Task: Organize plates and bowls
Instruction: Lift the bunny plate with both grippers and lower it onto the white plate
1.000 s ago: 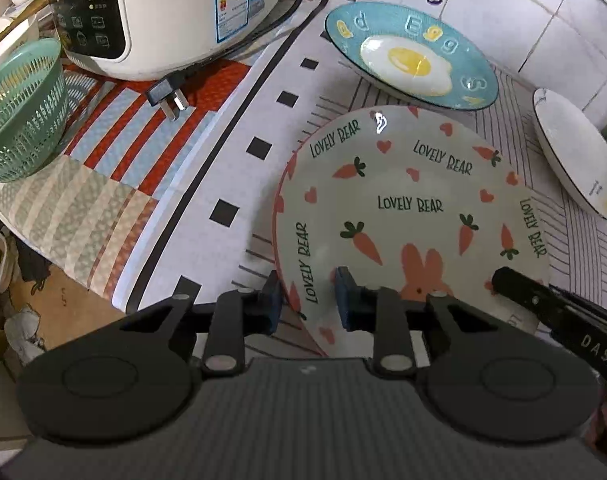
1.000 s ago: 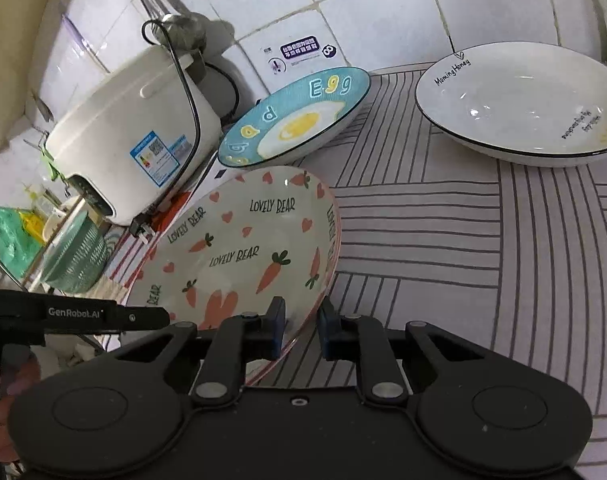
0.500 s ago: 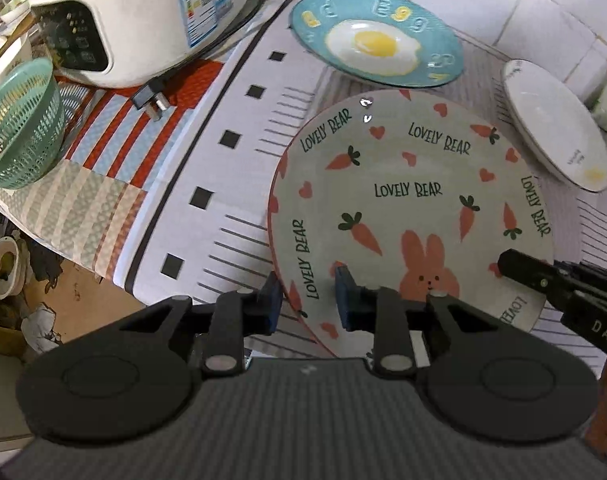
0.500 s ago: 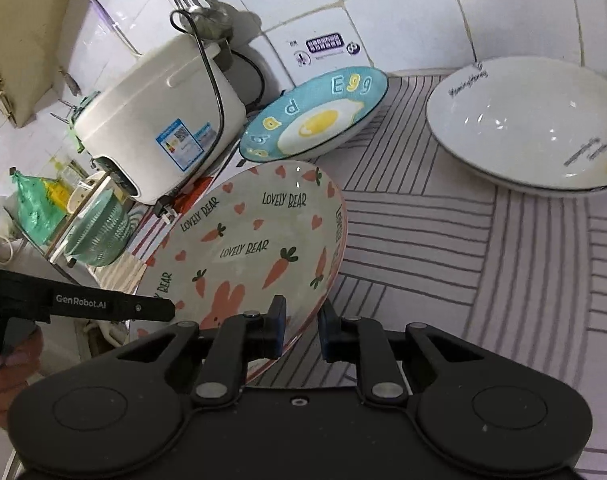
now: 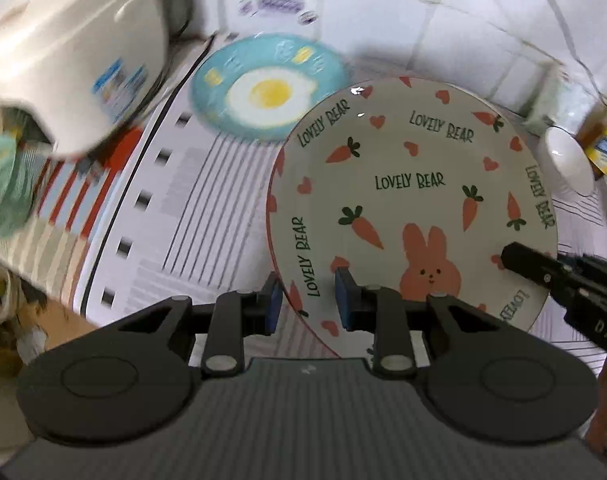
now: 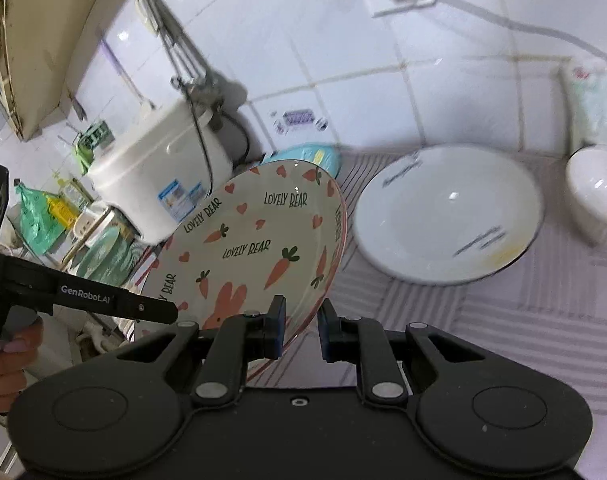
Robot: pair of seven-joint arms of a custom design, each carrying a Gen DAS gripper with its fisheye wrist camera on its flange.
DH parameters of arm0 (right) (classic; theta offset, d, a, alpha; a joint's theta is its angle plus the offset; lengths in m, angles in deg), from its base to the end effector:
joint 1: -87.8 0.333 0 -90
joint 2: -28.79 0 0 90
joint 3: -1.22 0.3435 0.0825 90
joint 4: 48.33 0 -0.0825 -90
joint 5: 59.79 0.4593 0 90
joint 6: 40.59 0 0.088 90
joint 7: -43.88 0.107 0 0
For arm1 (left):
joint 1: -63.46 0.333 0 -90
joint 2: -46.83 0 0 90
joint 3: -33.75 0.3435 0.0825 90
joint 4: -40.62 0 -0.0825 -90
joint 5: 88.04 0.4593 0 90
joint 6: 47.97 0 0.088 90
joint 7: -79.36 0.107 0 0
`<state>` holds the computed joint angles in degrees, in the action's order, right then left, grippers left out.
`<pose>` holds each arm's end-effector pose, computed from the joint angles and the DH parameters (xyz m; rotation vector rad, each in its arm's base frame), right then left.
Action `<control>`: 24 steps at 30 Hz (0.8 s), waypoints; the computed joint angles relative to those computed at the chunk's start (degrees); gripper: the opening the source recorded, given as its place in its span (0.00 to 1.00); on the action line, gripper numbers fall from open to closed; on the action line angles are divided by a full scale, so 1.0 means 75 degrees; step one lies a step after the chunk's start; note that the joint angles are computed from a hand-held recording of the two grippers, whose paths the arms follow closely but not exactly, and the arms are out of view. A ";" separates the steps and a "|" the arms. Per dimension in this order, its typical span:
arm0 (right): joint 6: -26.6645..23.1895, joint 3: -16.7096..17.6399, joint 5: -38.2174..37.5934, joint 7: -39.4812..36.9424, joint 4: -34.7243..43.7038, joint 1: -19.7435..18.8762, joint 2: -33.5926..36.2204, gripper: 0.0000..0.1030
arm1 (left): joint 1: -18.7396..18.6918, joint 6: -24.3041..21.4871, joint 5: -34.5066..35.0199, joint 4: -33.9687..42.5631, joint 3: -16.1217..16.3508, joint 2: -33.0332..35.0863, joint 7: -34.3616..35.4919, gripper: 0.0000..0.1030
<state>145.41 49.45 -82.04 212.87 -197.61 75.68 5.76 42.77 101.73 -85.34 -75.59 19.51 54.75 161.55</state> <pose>0.3881 0.3359 0.4142 -1.3758 1.7516 -0.2807 0.5600 -0.3870 0.4167 -1.4809 2.4923 -0.6093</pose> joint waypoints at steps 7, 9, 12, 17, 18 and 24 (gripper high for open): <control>0.0199 -0.1616 0.0049 -0.0684 -0.0718 0.1052 -0.0455 0.21 | -0.0566 0.0031 0.1073 0.0845 0.0033 0.0556 -0.0830 0.25; 0.0315 -0.1901 0.0130 -0.0962 -0.0862 0.1143 -0.0480 0.21 | -0.0723 -0.0012 0.1259 0.1149 0.0075 0.0809 -0.1033 0.25; 0.0452 -0.2494 0.0224 -0.1441 -0.1049 0.1426 -0.0422 0.21 | -0.0975 -0.0141 0.1520 0.1650 0.0167 0.1218 -0.1306 0.25; 0.0656 -0.3353 0.0401 -0.2138 -0.1187 0.1825 -0.0072 0.21 | -0.1268 -0.0669 0.1530 0.2528 0.0215 0.1901 -0.1282 0.25; 0.0733 -0.3554 0.0442 -0.2245 -0.1211 0.1944 0.0018 0.21 | -0.1310 -0.0752 0.1511 0.2683 0.0227 0.2035 -0.1258 0.25; 0.0729 -0.4176 0.0771 -0.2842 -0.1127 0.2348 0.0543 0.21 | -0.1573 -0.1364 0.1414 0.3657 0.0361 0.2864 -0.1275 0.25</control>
